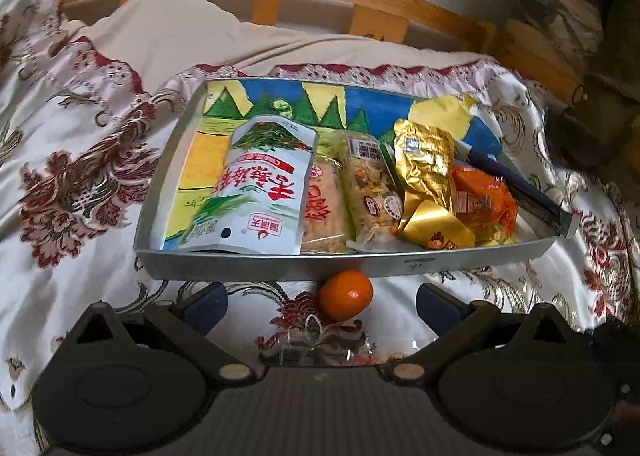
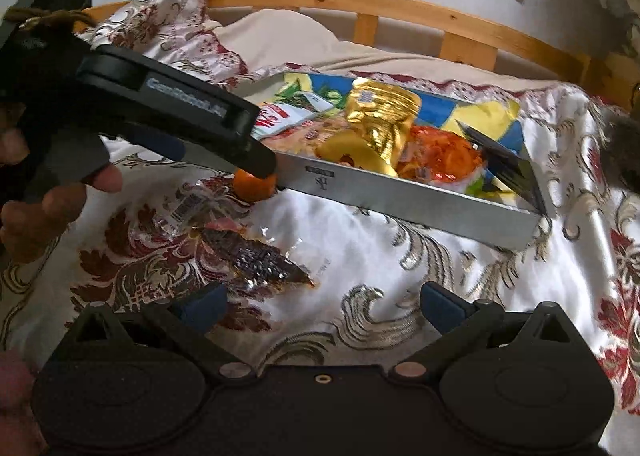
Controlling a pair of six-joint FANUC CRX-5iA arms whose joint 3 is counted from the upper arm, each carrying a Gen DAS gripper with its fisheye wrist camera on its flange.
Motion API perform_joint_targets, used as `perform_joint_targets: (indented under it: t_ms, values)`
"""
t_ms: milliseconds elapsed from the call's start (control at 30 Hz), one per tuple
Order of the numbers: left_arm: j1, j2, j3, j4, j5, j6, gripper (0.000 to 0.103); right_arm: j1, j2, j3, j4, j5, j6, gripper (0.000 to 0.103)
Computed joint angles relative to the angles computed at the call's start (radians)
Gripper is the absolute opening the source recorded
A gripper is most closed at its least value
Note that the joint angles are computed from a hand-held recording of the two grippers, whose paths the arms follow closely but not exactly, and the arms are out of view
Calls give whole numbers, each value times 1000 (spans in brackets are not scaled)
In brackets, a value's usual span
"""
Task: Organize snacks
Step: 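Move the left tool to the orange tangerine while the right tool approaches the brown dried-meat packet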
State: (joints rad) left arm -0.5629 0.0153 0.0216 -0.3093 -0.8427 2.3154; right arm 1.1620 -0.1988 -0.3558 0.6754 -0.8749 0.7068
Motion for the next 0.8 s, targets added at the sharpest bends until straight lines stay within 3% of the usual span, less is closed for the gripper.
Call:
perform_joint_targets:
  t_ms: [167, 300, 567, 700, 800]
  values:
    - [31, -18, -37, 36, 25, -45, 101, -21, 7, 15, -77, 98, 171, 101]
    - [63, -32, -79, 120, 71, -128, 94, -25, 51, 56, -123, 106, 327, 90]
    - [53, 7, -54, 145, 80, -188, 76, -43, 105, 122, -198, 76, 475, 96]
    - [12, 64, 44, 57, -29, -150, 57, -66, 116, 162, -284, 59, 518, 83]
    - [3, 70, 54, 44, -42, -155, 48, -63, 110, 153, -261, 49, 510, 68]
